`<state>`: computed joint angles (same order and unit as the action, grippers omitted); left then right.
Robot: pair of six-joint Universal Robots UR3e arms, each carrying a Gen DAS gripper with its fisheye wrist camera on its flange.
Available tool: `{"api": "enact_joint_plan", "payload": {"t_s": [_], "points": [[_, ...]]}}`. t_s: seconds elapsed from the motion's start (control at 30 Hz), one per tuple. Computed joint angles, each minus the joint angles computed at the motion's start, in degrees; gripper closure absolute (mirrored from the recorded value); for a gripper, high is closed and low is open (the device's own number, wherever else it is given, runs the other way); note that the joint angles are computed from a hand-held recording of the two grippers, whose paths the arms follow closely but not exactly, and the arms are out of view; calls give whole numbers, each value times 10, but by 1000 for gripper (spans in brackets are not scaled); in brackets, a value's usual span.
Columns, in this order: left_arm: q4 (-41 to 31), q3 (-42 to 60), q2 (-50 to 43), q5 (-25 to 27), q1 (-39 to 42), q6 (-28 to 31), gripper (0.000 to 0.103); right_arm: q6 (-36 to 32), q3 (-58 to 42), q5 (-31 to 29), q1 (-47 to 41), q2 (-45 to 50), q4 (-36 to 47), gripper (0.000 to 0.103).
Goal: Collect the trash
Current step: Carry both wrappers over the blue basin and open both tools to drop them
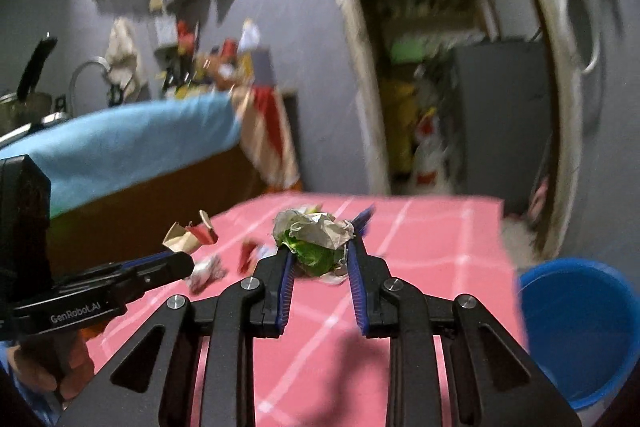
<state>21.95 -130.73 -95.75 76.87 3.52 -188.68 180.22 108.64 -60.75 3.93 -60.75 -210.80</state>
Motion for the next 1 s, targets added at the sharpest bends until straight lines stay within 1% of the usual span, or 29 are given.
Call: {"api": "enact_joint_plan", "payload": {"t_s": [0.13,0.23,0.37,0.47,0.6,0.77,0.87,1.0], "points": [[10,80,-55,30,-58,-1,80,10,48,-23,-35,-27,-83,80],[10,151,-106,52,-103,3,80,15,72,-40,-61,-34,-128,80],[-3,249,-177,69,-150,14,80,14,95,-56,-98,-34,-167,80],[-25,310,-221,70,-174,20,80,16,111,-56,-134,-25,-191,80],[-107,436,-295,52,-199,16,80,33,121,-56,-179,-8,-206,80],[-246,620,-394,29,-219,12,80,55,119,-60,-229,20,-187,80],[-344,750,-462,13,-225,12,80,66,115,-59,-252,39,-163,79],[-506,951,-565,-9,-227,10,80,60,108,-59,-261,53,-117,79]]}}
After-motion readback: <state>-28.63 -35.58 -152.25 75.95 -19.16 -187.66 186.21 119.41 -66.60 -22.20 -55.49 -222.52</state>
